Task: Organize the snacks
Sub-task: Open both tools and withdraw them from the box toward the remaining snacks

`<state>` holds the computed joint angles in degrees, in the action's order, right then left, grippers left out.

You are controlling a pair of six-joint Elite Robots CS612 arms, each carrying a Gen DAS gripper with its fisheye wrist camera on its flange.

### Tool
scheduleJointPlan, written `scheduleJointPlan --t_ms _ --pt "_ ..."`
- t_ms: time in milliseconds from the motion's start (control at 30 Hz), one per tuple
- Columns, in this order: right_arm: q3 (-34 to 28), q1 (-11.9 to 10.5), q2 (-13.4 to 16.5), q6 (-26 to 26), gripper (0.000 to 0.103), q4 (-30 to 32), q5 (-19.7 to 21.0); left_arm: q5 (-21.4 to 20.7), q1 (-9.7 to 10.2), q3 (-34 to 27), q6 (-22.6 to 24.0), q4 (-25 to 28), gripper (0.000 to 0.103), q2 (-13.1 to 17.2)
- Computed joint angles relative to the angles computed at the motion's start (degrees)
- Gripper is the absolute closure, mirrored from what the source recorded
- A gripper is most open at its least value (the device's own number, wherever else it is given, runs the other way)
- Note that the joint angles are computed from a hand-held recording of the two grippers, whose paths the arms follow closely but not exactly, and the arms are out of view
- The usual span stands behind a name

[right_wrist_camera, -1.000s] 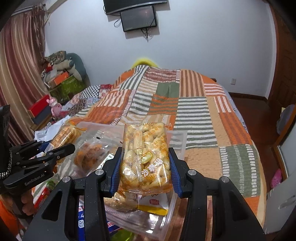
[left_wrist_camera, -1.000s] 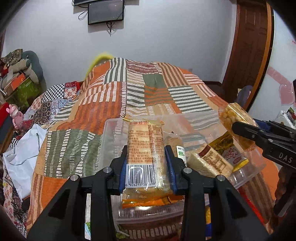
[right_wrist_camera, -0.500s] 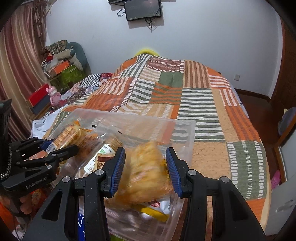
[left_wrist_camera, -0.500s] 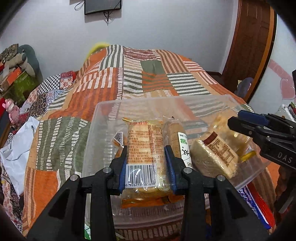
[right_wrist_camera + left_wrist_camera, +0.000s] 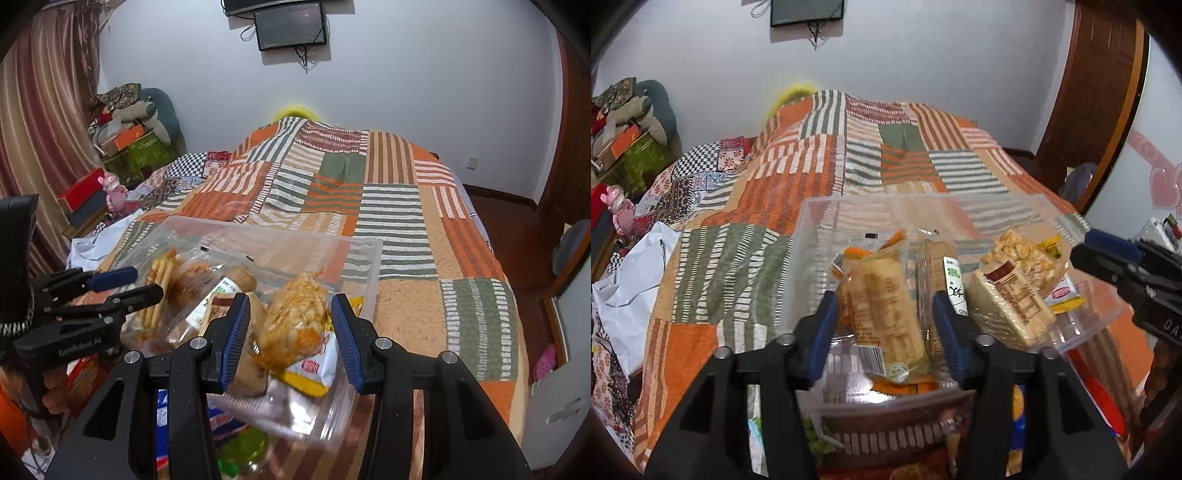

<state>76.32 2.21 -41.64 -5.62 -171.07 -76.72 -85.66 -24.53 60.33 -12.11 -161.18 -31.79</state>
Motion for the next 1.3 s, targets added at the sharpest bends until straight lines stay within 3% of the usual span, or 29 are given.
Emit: scheduleJointPlan --t_ms 367,533,733,1000,1300 --pt "5.64 -0.27 -3.60 -0.34 0.053 -5.40 1.51 1.40 -0.30 8.75 0.21 -6.86 0.036 -5.59" --pt "8.07 -0.12 -4.81 0.05 0.043 -8.37 1.61 2.35 -0.60 13.11 0.99 -9.28 0.029 -8.01" --pt "10.34 0.27 -5.80 -0.13 0.038 -9.97 2.21 0.99 -0.37 18.06 0.88 -11.26 0.026 -10.63" --pt "12.39 1.35 -5.90 -0.85 0.033 -11.46 1.00 0.14 0.17 22.12 -0.97 -11.30 0.024 -12.04" --pt "12.84 2.06 -4.94 -1.43 0.032 -7.62 1.40 -0.75 0.94 24.20 -3.60 -8.44 0.024 -11.69"
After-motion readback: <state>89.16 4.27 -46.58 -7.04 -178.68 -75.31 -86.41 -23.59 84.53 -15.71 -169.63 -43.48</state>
